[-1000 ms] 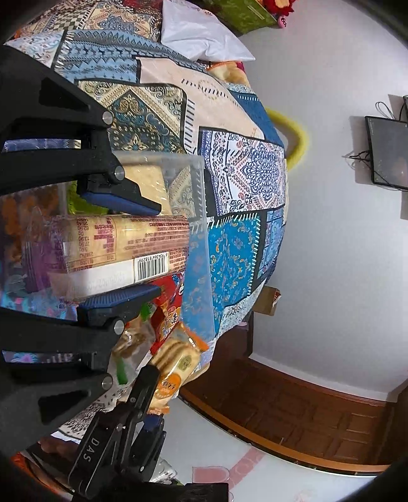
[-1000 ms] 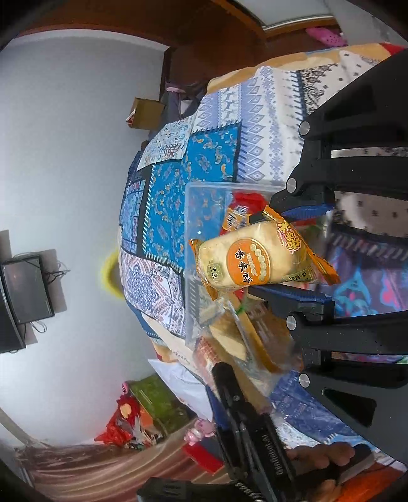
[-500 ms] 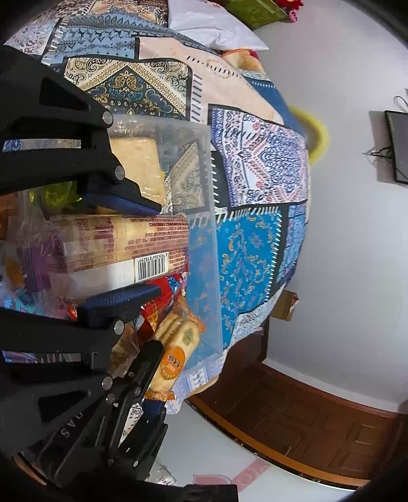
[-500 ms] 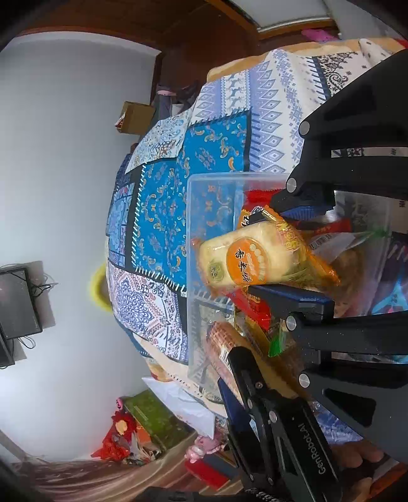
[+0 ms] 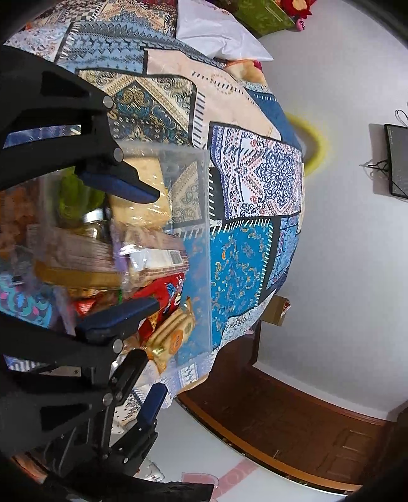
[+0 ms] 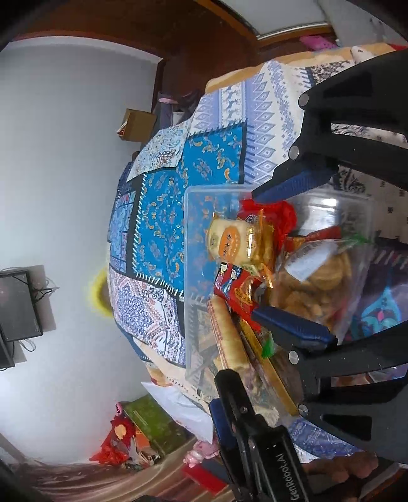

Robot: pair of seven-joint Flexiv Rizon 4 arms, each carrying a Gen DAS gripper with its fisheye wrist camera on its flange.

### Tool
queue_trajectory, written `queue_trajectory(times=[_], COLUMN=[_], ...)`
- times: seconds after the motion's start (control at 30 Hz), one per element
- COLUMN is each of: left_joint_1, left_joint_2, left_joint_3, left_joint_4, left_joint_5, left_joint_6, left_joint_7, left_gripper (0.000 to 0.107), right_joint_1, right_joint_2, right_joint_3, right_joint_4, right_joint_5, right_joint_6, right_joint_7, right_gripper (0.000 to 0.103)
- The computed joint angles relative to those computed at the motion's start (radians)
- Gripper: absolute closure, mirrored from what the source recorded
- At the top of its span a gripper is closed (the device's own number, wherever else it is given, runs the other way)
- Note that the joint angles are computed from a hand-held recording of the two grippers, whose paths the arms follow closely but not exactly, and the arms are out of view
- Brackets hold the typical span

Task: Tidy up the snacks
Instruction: 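Grasp green snack packet with left tool while right tool grasps orange cracker bag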

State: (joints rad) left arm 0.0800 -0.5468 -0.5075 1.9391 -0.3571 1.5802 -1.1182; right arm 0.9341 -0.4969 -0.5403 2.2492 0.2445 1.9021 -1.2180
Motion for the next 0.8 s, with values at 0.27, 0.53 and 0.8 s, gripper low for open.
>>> queue_trajectory(times=[0.27, 0.53, 0.8], left_joint_1=[0.174, 0.375, 0.391], left_joint_2=[0.106, 0.186, 0.215], left_joint_3=[-0.151, -0.317, -0.312], left_joint_4=[0.171, 0.351, 0.466], left_joint_5=[0.012, 0.036, 0.05], left_joint_6=[0.048, 0.042, -0.006], left_joint_7=[0.027, -0.003, -0.058], left_gripper=[0.039, 0.039, 0.039], right_joint_1=[0.142, 0.296, 0.325], right_joint_2=[0.079, 0.115, 0.114], right_joint_3=[-0.076, -0.131, -0.082], right_joint_4=[0.089, 0.164, 0.204], right_joint_5=[0.064, 0.156, 0.18], right_joint_6=[0.04, 0.064, 0.067], right_joint_7=[-0.063, -0.113, -0.086], right_gripper=[0.037, 0.031, 0.031])
